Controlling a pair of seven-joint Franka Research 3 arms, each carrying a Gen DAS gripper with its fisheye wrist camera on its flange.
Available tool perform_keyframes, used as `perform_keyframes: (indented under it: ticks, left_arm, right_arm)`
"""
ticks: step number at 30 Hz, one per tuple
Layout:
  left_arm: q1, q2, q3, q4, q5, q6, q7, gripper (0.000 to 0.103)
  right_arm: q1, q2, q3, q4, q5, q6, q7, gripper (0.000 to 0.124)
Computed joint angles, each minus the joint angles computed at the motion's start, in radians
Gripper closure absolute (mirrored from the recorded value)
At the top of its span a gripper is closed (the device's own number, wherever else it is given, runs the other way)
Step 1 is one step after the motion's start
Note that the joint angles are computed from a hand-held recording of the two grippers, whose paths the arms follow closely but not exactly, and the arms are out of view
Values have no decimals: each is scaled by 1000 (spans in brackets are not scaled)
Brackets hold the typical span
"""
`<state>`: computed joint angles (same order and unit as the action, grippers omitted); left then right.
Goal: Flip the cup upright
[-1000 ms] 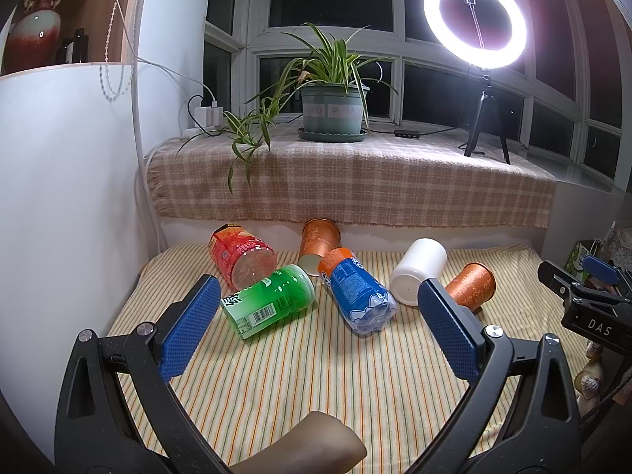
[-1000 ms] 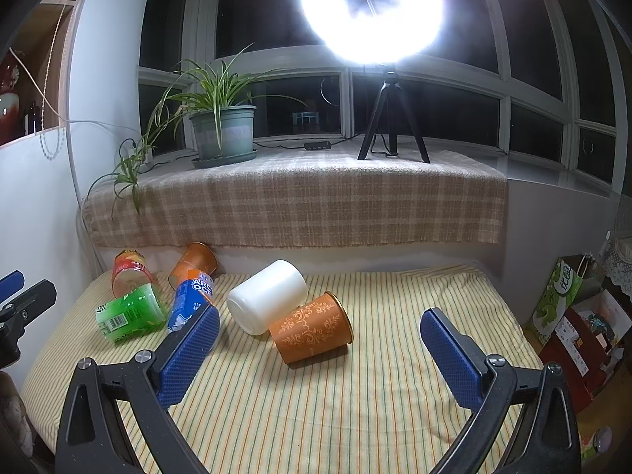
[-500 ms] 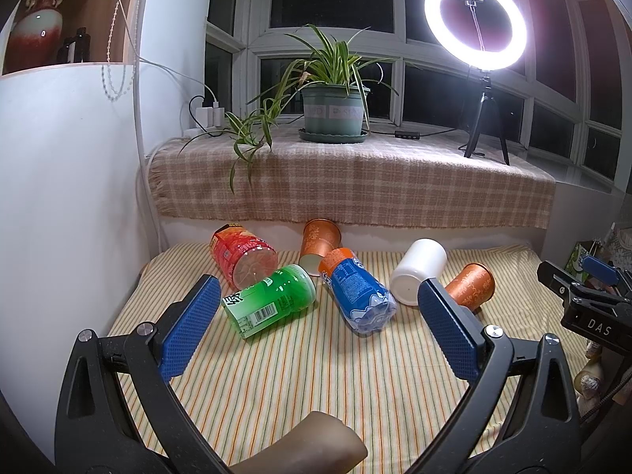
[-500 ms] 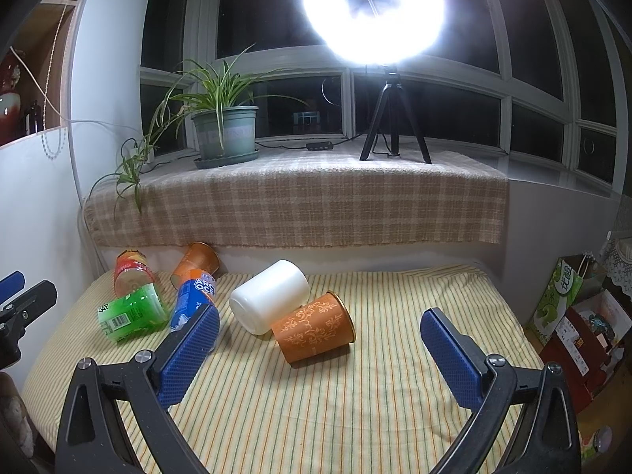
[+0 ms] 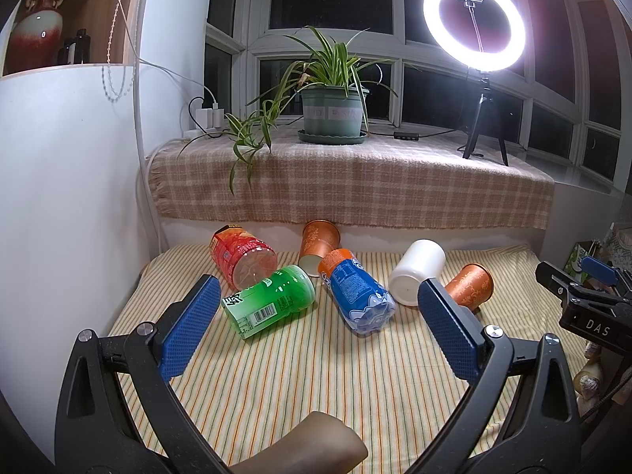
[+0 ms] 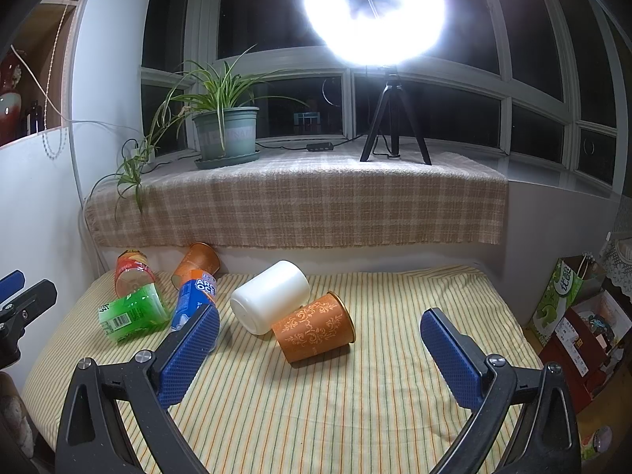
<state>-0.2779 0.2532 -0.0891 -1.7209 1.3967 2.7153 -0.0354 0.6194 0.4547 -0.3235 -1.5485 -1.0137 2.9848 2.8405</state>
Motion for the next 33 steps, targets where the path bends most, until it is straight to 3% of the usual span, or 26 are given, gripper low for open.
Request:
perform_keyframes:
  ticks: [21,31,33]
  left_arm:
    - [0,0,0,0,2,0,-2,1]
    - [2,-17,1,-19,7,-3,-10,1]
    - [5,-9,1,-14,11,-5,-14,1]
  right_arm:
    - [-2,0,13,-1,37,-2,-36,21]
    - [-14,28,26,23,179,20,-179,21]
    - [-47,43,69,41,257,24,-269,21]
